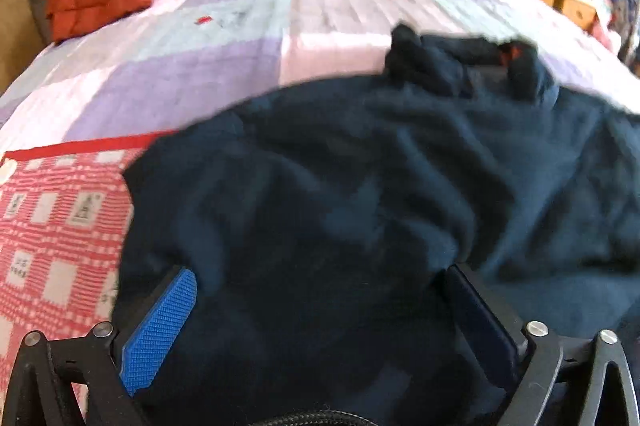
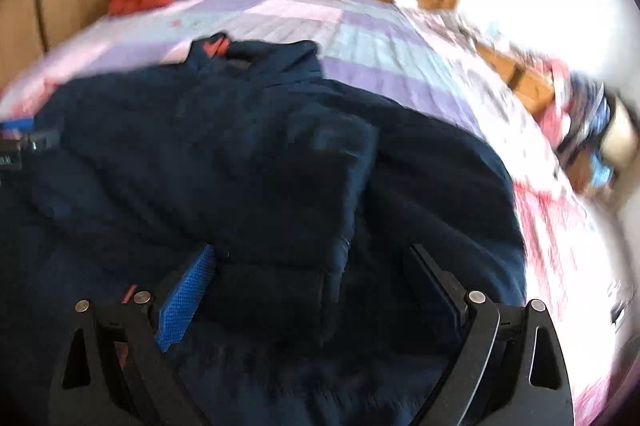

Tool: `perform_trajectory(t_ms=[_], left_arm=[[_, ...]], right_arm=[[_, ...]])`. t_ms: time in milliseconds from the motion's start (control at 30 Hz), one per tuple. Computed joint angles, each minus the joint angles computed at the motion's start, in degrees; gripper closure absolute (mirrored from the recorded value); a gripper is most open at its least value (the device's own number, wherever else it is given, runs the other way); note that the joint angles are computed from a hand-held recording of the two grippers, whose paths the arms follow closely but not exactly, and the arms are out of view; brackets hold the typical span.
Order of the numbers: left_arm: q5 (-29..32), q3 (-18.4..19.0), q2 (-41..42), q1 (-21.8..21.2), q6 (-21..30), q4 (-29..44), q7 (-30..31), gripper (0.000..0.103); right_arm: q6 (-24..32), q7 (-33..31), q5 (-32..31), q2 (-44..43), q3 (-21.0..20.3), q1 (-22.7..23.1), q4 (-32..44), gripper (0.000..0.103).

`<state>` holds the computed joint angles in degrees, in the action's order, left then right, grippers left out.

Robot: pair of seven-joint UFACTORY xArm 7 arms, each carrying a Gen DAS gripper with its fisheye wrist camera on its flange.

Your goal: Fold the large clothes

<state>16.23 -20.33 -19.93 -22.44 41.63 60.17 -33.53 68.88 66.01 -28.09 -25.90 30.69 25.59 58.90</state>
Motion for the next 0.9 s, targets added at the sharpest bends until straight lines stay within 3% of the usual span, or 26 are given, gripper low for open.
perform_trajectory(t_ms=[167, 267, 333, 433, 467, 567, 633, 733, 800, 900], left_arm=[[3.34, -3.67, 6.57, -1.22, -0.48, 9.13, -1.51, 0.001], [5.70, -4.35, 13.94, -3.64, 3.21, 16.26, -3.03, 0.001], [7.27, -4.07, 17.65, -5.50, 8.27, 19.13, -2.74, 0.001], [6.02, -1.30, 16.50, -6.98, 7.47, 15.97, -0.79, 0.000], [5.94, -0.44, 15.15, -7.47, 7.40, 14.76, -1.89, 0.000], [4.34, 0.78, 7.36, -7.73, 4.76, 7.51, -5.85, 0.000], [2.65, 0.15, 3.70, -7.85, 3.03, 4.09, -5.72, 0.000], [-1.60, -1.71, -1.39, -9.94, 2.58, -0.86, -3.01, 0.000], [-4.31, -3.43, -3.60, -12.10, 5.73, -3.60, -0.43, 0.000], [-6.74, -4.56, -9.48, -13.05, 7.29, -9.09, -1.05, 0.000]], right_arm=[[0.90, 3.29, -6.55, 3.01, 1.05, -3.85, 4.67, 0.007], [2.51, 2.67, -2.75, 3.44, -4.36, -4.55, 3.22, 0.007], [-0.41, -2.92, 4.74, -0.45, -11.32, -3.64, -3.14, 0.007], [-1.17, -10.66, 7.89, -7.32, -13.86, -3.55, -8.35, 0.030], [0.05, -12.26, 7.57, -8.27, -12.78, -3.81, -8.23, 0.038], [7.07, -10.51, 5.03, -11.55, -4.64, -7.10, -6.35, 0.033], [3.35, -7.16, 8.63, -13.76, -4.30, -3.98, -7.23, 0.033], [3.47, -6.72, 12.71, -10.76, 1.96, -0.69, -4.64, 0.024], [6.83, -6.26, 17.82, -7.66, 4.12, 2.66, -4.01, 0.021], [11.71, -0.94, 18.80, -12.70, 5.25, 5.07, -5.94, 0.021]])
